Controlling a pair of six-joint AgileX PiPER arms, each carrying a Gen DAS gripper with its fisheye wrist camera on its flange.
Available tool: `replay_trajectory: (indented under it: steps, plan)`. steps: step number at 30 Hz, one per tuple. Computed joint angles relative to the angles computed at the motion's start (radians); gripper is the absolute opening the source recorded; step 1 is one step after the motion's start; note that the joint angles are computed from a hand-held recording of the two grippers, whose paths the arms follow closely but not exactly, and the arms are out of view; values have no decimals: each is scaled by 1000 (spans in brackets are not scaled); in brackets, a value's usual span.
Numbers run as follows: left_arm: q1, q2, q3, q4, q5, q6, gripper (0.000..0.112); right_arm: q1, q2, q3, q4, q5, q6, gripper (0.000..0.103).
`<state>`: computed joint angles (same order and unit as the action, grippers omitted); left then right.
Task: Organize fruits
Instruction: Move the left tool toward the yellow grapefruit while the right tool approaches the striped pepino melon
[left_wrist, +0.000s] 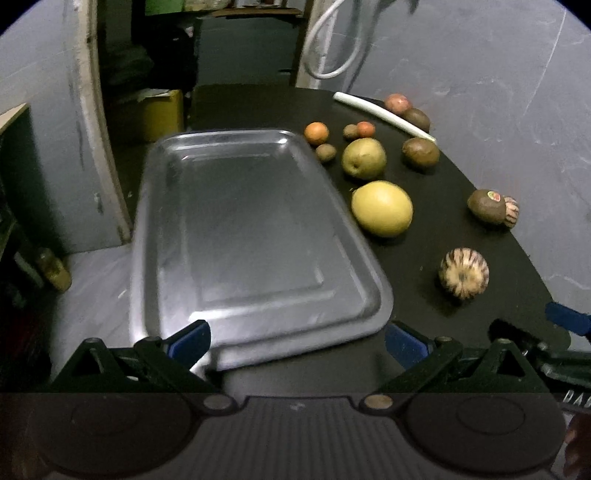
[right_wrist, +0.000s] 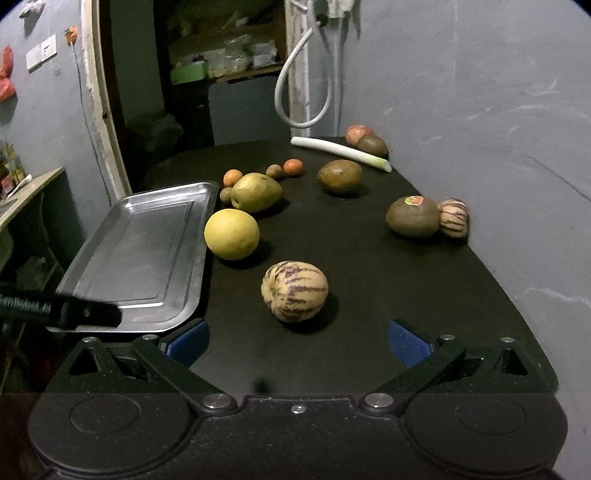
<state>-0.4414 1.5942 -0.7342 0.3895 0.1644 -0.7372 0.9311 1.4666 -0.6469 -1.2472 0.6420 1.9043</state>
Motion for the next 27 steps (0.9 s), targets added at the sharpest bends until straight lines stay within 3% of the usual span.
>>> replay_trajectory:
  steps: [11,16,19,27]
  plan:
    - [2,271,-383,-430,67,580,102,-255,92,-46,-109,-285,-155,102]
    - [-5,377,-535,-472,118,679,102,-333,126,-59,-178,-384,-164,102]
    - [-7,429,-609,-503,152,733,102,-375,140,-65,-225,-445,-155,97]
    - [-9,528,-754,-577,246,875,95,-459,171,-81,-81,-578,-380,82]
